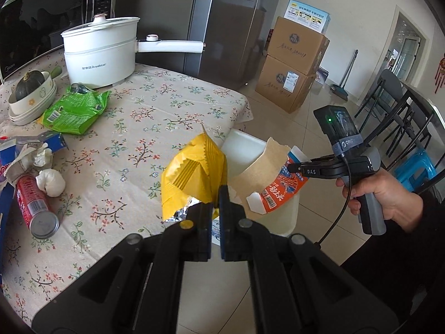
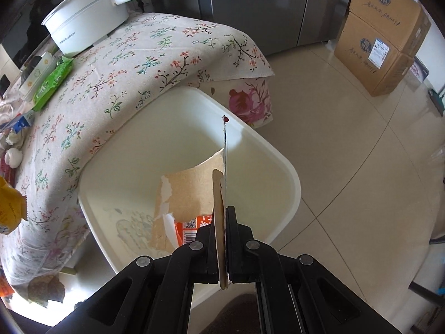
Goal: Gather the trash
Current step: 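Carry both items over the white bin and open both grippers to drop them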
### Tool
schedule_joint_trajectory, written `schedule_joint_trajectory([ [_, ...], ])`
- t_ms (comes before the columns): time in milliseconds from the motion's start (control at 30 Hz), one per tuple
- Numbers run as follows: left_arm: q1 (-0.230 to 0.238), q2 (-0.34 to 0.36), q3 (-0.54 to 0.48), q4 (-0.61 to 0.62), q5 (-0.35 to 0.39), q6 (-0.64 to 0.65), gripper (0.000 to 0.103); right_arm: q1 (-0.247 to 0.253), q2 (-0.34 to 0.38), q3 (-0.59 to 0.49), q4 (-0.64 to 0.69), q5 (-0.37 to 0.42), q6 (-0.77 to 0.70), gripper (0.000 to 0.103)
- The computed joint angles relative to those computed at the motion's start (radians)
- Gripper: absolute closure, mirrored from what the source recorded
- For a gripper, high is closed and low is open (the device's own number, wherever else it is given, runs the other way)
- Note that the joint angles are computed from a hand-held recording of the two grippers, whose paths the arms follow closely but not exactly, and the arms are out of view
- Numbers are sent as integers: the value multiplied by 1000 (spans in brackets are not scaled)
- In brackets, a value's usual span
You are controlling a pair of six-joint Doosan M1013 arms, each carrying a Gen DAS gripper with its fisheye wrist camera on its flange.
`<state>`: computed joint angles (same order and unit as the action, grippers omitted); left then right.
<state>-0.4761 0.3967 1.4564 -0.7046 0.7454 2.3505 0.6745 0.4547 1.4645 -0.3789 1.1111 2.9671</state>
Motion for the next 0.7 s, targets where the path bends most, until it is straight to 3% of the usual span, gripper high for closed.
schedule_joint_trajectory([
  [167,-16,10,-8,13,11,-4,98,-10,-22,41,2,-114,34,99],
  [233,-22,15,-12,22,14,-9,98,-14,-23,42,4,-138,35,94],
  [300,-27,19,-15,26,20,-16,98,-21,-26,44,29,-147,42,75],
  [333,-29,21,-17,27,24,-17,98,-21,-31,47,26,-150,57,51],
  [367,-31,24,-20,27,29,-18,98,-16,-40,55,-3,-158,90,41],
  [533,-48,44,-37,50,57,-33,98,1,-77,75,-78,-186,155,41],
  [700,-69,73,-62,74,85,-52,98,23,-80,59,-130,-112,158,41],
])
